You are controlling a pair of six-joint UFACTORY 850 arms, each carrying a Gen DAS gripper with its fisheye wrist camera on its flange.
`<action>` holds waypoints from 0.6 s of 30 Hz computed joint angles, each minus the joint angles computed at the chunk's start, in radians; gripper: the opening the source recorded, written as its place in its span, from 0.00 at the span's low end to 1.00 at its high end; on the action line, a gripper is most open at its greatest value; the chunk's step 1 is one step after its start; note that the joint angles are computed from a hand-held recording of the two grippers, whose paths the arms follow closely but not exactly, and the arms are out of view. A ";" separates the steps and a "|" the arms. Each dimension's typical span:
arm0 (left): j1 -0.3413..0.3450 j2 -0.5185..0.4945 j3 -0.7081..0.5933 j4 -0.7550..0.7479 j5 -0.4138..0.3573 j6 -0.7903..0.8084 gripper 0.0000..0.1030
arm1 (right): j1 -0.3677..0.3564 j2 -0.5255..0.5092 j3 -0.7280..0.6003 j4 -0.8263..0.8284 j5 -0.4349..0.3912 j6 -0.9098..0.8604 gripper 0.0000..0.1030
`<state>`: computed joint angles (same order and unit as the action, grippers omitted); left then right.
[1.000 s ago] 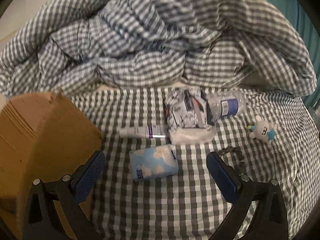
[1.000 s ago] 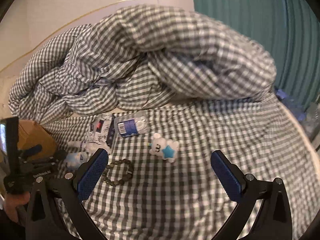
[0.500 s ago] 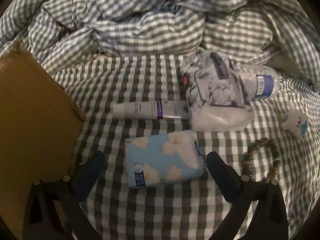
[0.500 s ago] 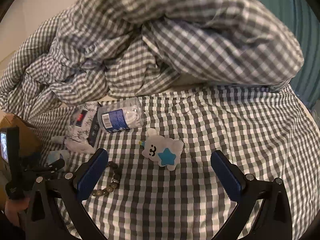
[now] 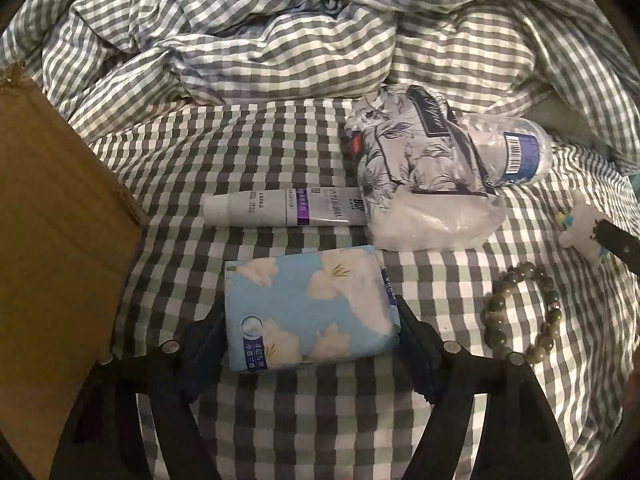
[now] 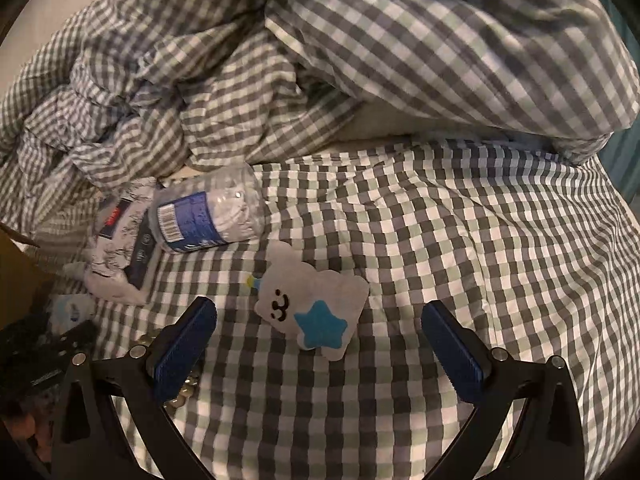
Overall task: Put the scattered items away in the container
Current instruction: 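Grasp the blue floral tissue pack with the left tool while the right grasps the white bear toy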
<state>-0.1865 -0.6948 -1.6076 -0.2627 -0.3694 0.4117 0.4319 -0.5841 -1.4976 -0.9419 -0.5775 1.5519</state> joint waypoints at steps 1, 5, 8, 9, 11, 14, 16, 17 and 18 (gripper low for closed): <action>0.001 0.002 0.000 -0.005 -0.004 0.004 0.75 | -0.001 -0.006 -0.008 0.006 -0.002 -0.011 1.00; 0.002 0.008 -0.004 -0.012 -0.014 0.000 0.75 | -0.008 -0.045 -0.055 0.062 -0.013 -0.106 1.00; 0.004 0.014 -0.005 -0.022 -0.027 0.009 0.75 | -0.011 -0.065 -0.075 0.079 -0.016 -0.136 1.00; 0.004 0.019 -0.002 -0.025 -0.025 0.011 0.75 | -0.011 -0.072 -0.080 0.076 -0.019 -0.139 1.00; 0.004 0.025 0.002 -0.028 -0.022 0.014 0.75 | -0.010 -0.083 -0.089 0.081 -0.029 -0.147 1.00; 0.006 0.030 0.003 -0.047 -0.028 0.034 0.75 | -0.010 -0.087 -0.086 0.113 -0.006 -0.188 0.98; 0.005 0.034 0.005 -0.051 -0.026 0.043 0.75 | -0.005 -0.088 -0.088 0.132 -0.012 -0.216 0.74; 0.006 0.036 0.007 -0.049 -0.025 0.042 0.75 | -0.003 -0.090 -0.092 0.142 -0.025 -0.228 0.65; 0.006 0.038 0.008 -0.049 -0.025 0.041 0.75 | -0.002 -0.088 -0.090 0.148 -0.029 -0.233 0.55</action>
